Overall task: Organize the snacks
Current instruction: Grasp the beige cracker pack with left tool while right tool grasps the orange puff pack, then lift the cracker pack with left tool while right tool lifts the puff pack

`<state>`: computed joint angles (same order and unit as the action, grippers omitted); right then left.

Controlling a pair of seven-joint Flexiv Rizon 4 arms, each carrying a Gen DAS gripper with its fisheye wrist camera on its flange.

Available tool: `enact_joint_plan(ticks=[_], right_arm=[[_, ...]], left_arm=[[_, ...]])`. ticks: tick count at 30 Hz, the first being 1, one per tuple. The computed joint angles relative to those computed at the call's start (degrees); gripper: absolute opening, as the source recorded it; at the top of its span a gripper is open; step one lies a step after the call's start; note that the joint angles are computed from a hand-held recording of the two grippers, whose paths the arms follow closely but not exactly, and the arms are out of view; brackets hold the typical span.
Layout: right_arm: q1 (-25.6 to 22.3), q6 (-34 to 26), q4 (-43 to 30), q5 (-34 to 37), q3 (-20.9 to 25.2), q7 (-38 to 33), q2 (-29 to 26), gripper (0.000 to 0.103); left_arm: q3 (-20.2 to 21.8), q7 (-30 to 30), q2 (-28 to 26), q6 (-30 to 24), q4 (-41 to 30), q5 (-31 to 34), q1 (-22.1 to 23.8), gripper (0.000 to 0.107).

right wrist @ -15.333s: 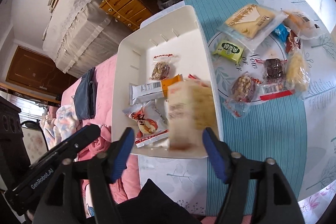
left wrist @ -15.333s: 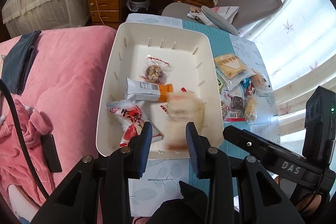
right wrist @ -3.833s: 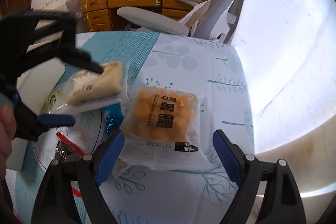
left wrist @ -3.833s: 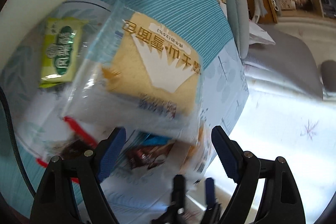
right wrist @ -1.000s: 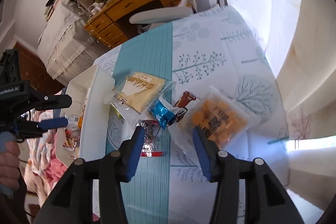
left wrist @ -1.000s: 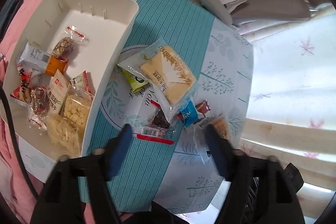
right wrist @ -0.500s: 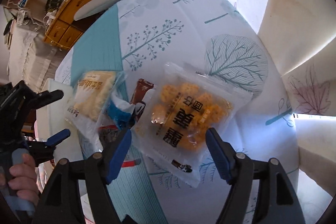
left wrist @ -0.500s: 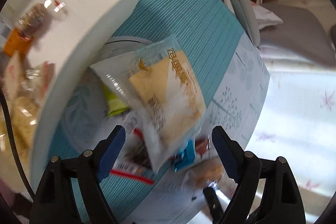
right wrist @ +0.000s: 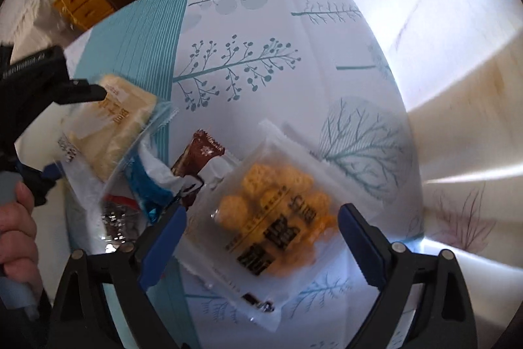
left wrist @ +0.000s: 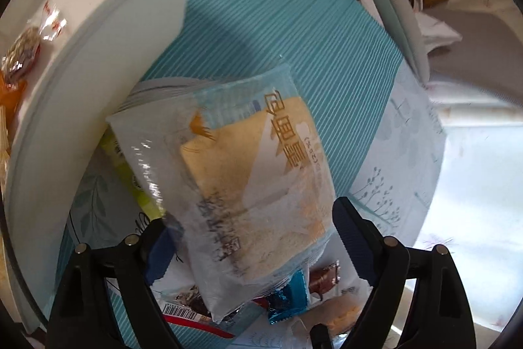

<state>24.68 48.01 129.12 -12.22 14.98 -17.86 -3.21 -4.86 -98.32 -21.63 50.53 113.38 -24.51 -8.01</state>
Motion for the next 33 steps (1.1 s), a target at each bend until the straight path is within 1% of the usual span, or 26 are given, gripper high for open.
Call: enact_joint_plan(ticks=[1, 4, 6, 8, 10, 12, 13, 14, 15, 16, 17, 18, 19, 20, 21, 25, 26, 27, 28, 33], right_arm=[[0.05, -0.37, -0.23, -0.47, -0.1, -0.16, -0.27, 0.096], [0.15, -2.06, -1.43, -1.3, -0.37, -2.35, -1.54, 0.096], [0.1, -3.48, -2.26, -1.17, -0.5, -4.39, -2.18, 0.097], [0.14, -3.7, -2.37, -1.76, -0.6, -5.04, -2.36, 0.096], [0.17, -3.29, -2.53, -2.06, -0.68, -5.39, -2.77, 0.095], [0.22, -4.17, -2.63, -2.57, -0.77, -5.67, -2.79, 0.086], [0.27, -4.95, -2.74, -2.97, -0.81, -6.02, -2.88, 0.085], [0.18, -4.71, -2.7, -2.88, -0.79, -6.77, -2.88, 0.083], [0.16, -4.35, -2.55, -3.14, -0.78, -7.13, -2.79, 0.077], [0.2, -3.99, -2.54, -3.73, -0.81, -7.43, -2.68, 0.072], [0.3, -3.82, -2.56, -4.51, -0.81, -7.56, -2.56, 0.066], [0.53, -4.29, -2.73, -4.74, -0.66, -7.37, -2.42, 0.055], [0.67, -4.3, -2.69, -5.63, -0.69, -7.05, -2.33, 0.05], [0.85, -5.37, -2.94, -6.39, -0.74, -6.69, -2.28, 0.042], [0.89, -6.04, -3.27, -6.19, -0.71, -6.6, -2.25, 0.041], [0.39, -5.26, -2.76, -4.9, -0.62, -6.89, -1.4, 0.036], [0.32, -5.31, -2.79, -4.52, -0.55, -7.11, -1.18, 0.032], [0.37, -5.04, -2.58, -4.44, -0.43, -6.85, -1.01, 0.024], [0.14, -4.08, -2.05, -4.23, -0.47, -6.88, -0.69, 0.022], [0.56, -4.25, -1.71, -0.22, 0.66, -6.19, 1.22, 0.016]], left_arm=[[0.31, -0.55, -0.4, -0.8, -0.87, 1.41, -0.42, 0.087], [0.02, -0.98, -1.96, -2.97, -2.83, 2.33, -0.66, 0.087], [0.47, -2.97, -3.34, -6.01, -4.78, 3.86, -1.18, 0.087], [0.48, -3.72, -3.73, -4.4, -5.0, 4.17, -1.59, 0.086], [0.55, -3.62, -3.61, -3.89, -4.78, 4.66, -1.61, 0.086], [0.59, -4.2, -3.63, -3.23, -4.62, 4.75, -1.72, 0.085], [0.59, -4.28, -3.43, -2.94, -4.35, 4.78, -1.7, 0.083], [0.47, -4.06, -3.13, -2.04, -3.75, 4.46, -1.59, 0.079], [0.14, -3.58, -2.35, -1.05, -2.55, 3.68, -1.4, 0.072], [0.1, -3.54, -1.91, -0.57, -2.01, 3.34, -1.32, 0.07], [0.15, -3.72, -1.7, -0.14, -1.7, 3.2, -1.34, 0.066], [0.28, -3.81, -1.35, 0.2, -1.4, 3.15, -1.26, 0.061], [0.41, -4.02, -0.98, 0.89, -1.03, 3.21, -1.32, 0.058], [0.51, -4.14, -0.63, 1.68, -0.7, 3.35, -1.4, 0.053], [0.49, -3.86, -0.35, 1.81, -0.53, 3.36, -1.25, 0.049], [0.27, -2.64, 0.51, 1.94, -0.47, 2.76, -0.6, 0.038], [0.05, -2.05, 0.83, 2.26, -0.24, 2.23, -0.42, 0.033], [-0.2, -1.42, 1.12, 2.66, -0.1, 1.53, -0.24, 0.03], [-0.33, -0.87, 1.43, 2.68, -0.01, 1.1, -0.12, 0.029], [0.24, -0.59, 3.36, -0.28, -0.4, 2.21, -0.67, 0.023]])
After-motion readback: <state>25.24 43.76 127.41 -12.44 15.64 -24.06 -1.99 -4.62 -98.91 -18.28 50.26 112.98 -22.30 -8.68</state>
